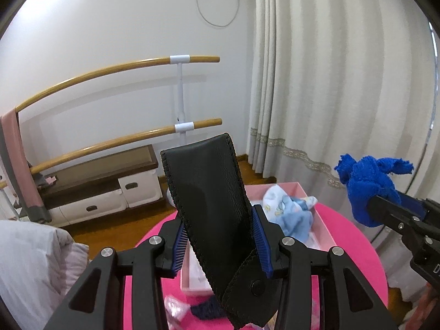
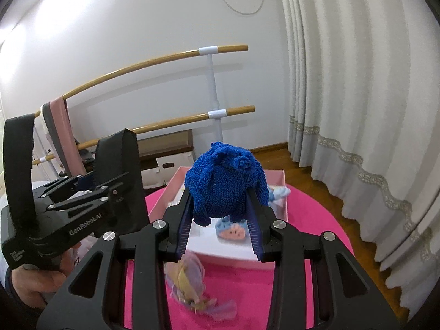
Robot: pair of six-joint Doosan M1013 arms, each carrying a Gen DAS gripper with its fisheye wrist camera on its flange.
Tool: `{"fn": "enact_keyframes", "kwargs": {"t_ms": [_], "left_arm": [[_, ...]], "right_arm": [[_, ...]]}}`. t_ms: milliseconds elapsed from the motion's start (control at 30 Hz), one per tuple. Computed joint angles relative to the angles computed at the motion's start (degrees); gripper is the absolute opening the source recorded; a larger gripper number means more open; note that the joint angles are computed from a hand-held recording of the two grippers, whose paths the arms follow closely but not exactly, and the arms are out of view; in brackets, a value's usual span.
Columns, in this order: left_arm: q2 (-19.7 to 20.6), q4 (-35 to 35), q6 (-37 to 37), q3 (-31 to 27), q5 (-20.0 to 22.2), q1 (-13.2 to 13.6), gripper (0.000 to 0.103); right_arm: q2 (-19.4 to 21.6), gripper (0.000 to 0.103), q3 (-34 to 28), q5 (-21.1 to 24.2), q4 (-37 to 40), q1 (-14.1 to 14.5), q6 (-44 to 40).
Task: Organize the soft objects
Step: 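Carry the black case and blue cloth over the pink box and open both grippers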
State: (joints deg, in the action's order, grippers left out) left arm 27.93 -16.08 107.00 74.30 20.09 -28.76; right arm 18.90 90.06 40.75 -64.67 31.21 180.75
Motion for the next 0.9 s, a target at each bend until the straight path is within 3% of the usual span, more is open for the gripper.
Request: {"fn": "enact_keyframes", "kwargs": {"t_ms": [400, 700, 900], "left_arm": [[5.54, 7.28, -7.19, -7.04, 0.78, -1.60, 0.040], [12.81, 10.05, -10.51, -18.19, 7.58, -2.24, 0.040], [19.34, 11.43, -11.19, -29.11, 15.55, -2.39, 0.040]], "right_arm": [[4.06, 0.034, -5.43, -3.99, 9.50, -4.47, -9.79], [6.46, 0.034, -7.36, -5.57, 17.92, -7.03, -16.57], [8.35, 0.034, -9.02, -5.84, 24.80, -8.55, -22.17]]}}
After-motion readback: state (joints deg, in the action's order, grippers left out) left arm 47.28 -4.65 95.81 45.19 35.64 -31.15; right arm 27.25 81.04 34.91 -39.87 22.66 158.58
